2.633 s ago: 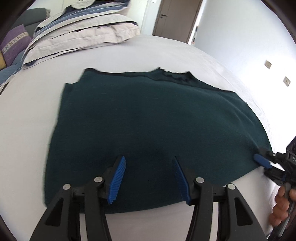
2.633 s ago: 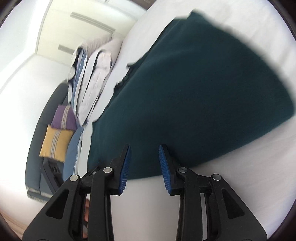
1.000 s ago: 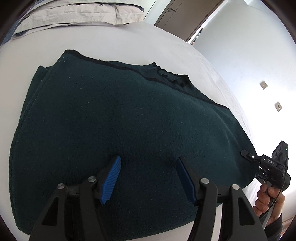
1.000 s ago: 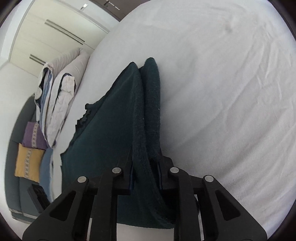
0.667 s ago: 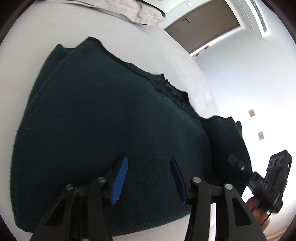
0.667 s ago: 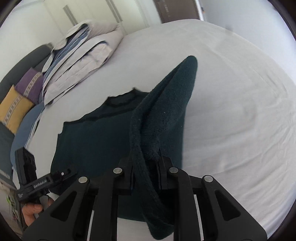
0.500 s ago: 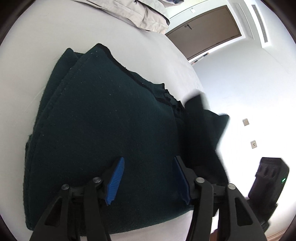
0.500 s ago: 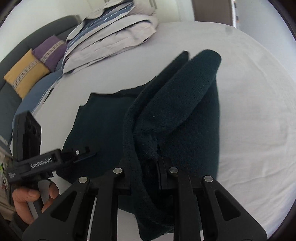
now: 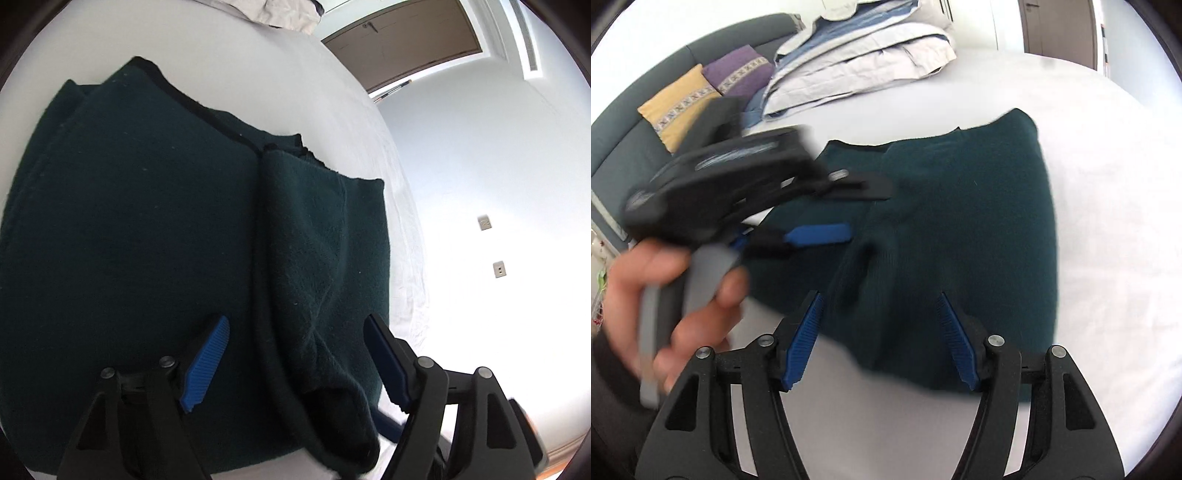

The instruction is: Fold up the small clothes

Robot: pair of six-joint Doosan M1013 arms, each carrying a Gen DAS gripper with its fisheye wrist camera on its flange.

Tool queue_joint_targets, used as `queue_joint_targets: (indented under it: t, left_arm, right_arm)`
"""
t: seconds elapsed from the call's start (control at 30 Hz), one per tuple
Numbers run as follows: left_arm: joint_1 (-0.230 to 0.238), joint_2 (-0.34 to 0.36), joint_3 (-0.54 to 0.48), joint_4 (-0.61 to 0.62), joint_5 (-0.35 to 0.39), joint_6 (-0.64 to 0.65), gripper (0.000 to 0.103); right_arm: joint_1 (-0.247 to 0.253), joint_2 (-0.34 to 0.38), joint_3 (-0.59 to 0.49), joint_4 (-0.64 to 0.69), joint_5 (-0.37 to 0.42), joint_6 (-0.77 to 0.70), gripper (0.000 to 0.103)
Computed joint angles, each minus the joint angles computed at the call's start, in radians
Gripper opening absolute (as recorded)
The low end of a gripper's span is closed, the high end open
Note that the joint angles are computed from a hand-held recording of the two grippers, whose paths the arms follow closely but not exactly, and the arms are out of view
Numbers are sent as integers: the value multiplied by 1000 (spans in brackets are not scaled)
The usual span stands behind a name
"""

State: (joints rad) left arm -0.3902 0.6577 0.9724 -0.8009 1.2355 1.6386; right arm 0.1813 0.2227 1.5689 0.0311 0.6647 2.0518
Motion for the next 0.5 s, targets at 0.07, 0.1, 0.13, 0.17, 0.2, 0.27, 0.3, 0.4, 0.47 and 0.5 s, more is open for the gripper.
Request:
queue_joint_targets:
  t: [0.07, 0.1, 0.13, 0.17, 0.2, 0.27, 0.3, 0.4, 0.47, 0.5]
  left_arm:
    - [-12, 6, -17, 30, 0, -13, 73]
    - [-16, 8, -24, 40, 4, -16, 61]
    - [-20, 14, -38, 57, 19, -27, 49]
    - [-25, 17, -46, 81, 30, -39, 44]
    - [-28, 20, -53, 97, 34, -45, 31]
    - [-30, 26, -66, 116, 47, -52, 25]
    - [-28, 27, -68, 111, 48, -48, 19]
    - [-28, 20, -69, 110, 41, -27, 17]
    - [-21, 15, -73, 96, 45, -8, 17]
    - [-21, 20, -85, 95, 49, -10, 17]
  right_arm:
    - [7, -32, 40, -21, -28, 34, 62]
    - [7, -48, 61, -35, -41, 47, 62]
    - [5, -59, 74, -40, -50, 52, 62]
    - [2, -67, 83, -45, -54, 61, 62]
    - [-1, -73, 88, -42, -54, 63, 62]
    - [-7, -83, 99, -44, -64, 78, 62]
    - [-6, -90, 105, -59, -69, 98, 62]
    - [-10, -98, 120, -107, -103, 184, 62]
    - [-16, -110, 136, -125, -132, 236, 62]
    - [-23, -114, 140, -123, -140, 249, 62]
